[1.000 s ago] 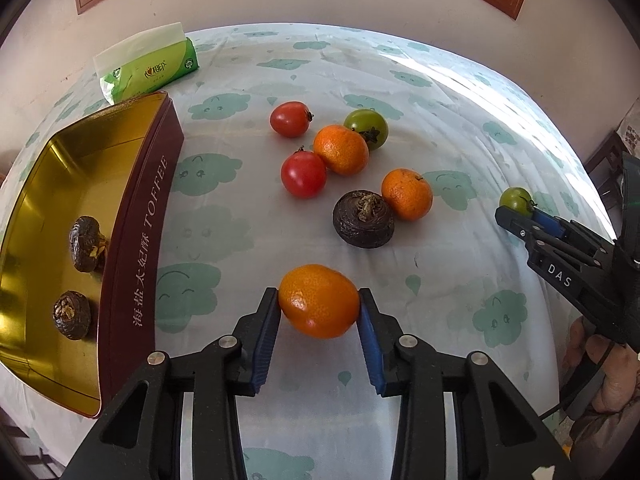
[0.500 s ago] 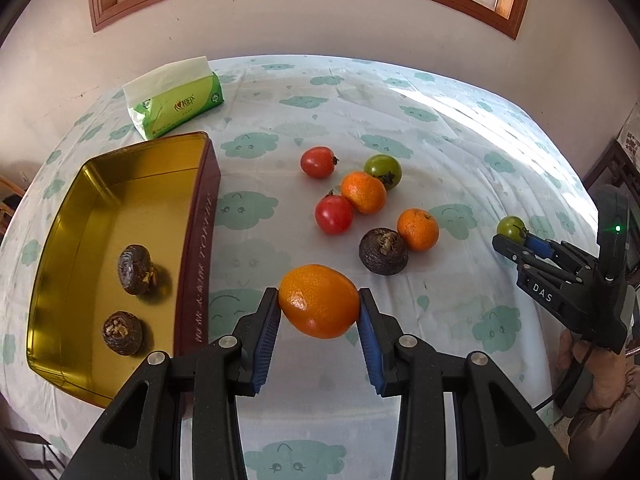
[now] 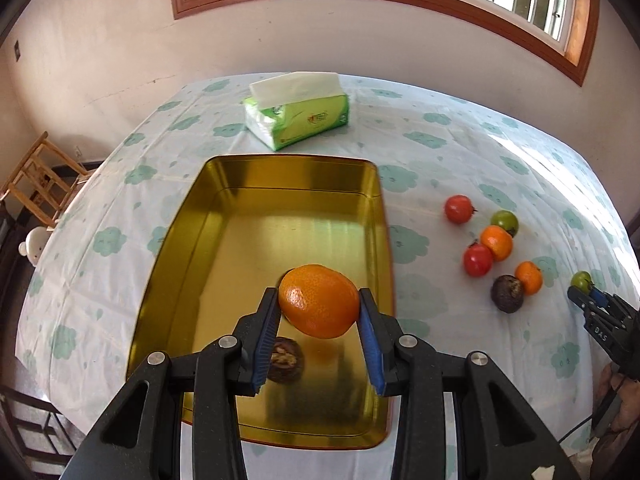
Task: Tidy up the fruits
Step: 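Carry the orange with the left gripper over the gold tin, then lower the orange into the tin and open the left gripper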
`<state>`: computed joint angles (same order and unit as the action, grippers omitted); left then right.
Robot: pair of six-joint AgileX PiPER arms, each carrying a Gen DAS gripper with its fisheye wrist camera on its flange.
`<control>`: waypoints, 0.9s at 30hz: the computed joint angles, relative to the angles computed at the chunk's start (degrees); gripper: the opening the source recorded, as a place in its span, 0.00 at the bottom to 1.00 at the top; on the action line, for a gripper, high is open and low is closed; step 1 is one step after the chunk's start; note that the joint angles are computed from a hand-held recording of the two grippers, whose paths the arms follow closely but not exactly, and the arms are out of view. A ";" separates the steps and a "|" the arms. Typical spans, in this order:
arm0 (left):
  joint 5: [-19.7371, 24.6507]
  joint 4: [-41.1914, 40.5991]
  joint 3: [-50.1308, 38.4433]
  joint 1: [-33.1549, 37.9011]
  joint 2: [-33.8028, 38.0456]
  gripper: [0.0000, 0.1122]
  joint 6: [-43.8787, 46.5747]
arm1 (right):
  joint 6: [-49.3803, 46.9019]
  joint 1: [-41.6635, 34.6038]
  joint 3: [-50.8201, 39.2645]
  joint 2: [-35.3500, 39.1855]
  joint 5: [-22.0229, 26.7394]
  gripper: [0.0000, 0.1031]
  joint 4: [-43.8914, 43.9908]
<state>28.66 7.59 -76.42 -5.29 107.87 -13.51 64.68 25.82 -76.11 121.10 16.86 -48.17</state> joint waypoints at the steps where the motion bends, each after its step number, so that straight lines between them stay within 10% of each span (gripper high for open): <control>1: 0.12 -0.89 -0.13 1.10 0.27 0.31 1.17 | -0.03 0.02 -0.07 0.03 0.09 0.36 0.02; 27: 3.48 1.28 -2.32 6.26 7.58 0.31 1.60 | 0.22 0.40 -0.57 0.32 1.02 0.36 -0.27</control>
